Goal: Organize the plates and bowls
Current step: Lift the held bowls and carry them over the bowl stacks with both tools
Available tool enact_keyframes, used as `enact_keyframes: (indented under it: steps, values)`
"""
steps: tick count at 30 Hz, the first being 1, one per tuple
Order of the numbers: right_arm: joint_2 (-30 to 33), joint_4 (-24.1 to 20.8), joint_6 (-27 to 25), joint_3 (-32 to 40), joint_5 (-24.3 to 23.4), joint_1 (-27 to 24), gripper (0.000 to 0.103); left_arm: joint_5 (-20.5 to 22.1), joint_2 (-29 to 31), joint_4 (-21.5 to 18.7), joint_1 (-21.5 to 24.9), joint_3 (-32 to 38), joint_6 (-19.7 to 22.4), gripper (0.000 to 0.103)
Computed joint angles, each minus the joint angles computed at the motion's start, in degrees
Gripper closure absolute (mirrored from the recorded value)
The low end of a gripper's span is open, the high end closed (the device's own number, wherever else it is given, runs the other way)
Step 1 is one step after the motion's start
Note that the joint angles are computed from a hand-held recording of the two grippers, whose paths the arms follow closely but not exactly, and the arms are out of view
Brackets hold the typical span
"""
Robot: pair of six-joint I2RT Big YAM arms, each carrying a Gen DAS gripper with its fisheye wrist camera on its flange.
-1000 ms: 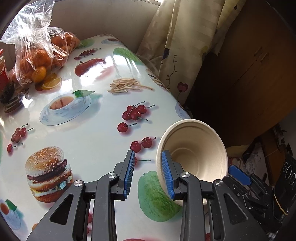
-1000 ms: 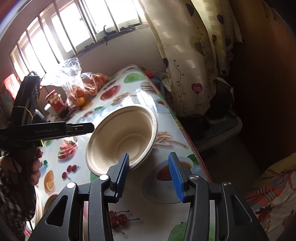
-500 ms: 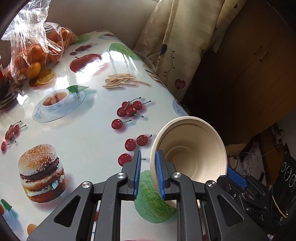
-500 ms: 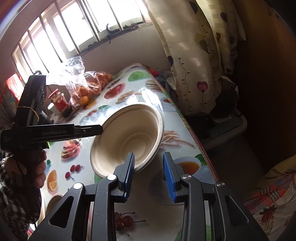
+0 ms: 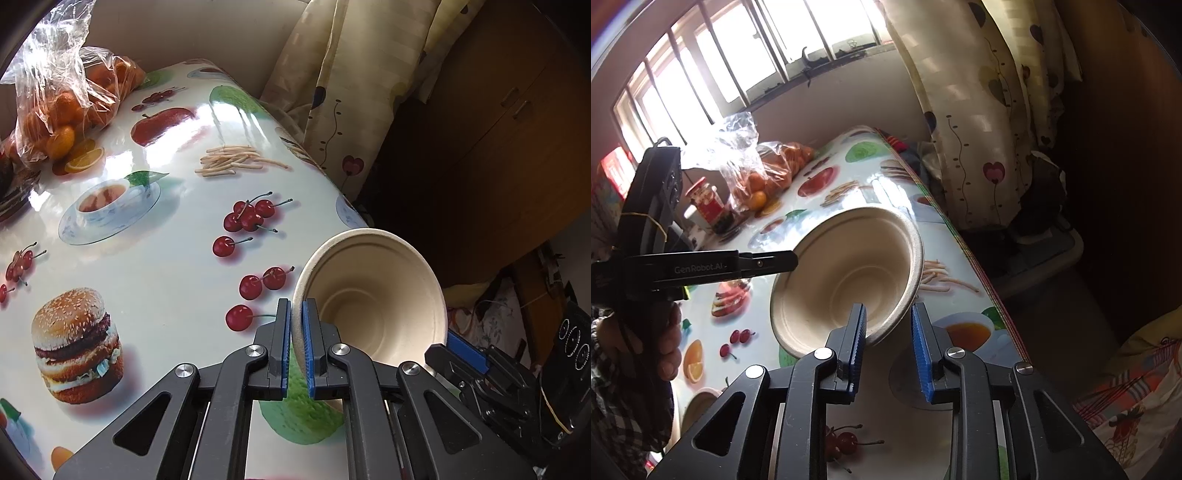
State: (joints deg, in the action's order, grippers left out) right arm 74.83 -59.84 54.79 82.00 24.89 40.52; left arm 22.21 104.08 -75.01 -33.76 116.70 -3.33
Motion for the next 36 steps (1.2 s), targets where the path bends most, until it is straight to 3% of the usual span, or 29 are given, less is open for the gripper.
enact_keyframes:
  steps: [19, 36]
  values:
    - [0.02, 0.24, -0.22, 0.15, 0.17, 0.14, 0.080, 0.32, -0.63, 0.00, 0.24, -0.38, -0.76, 0.097]
    - [-0.17, -1.11, 0.28, 2.04, 2.59, 2.93, 0.080, 0.71, -4.63, 1.38, 0.94, -3.68, -0.94, 0.097]
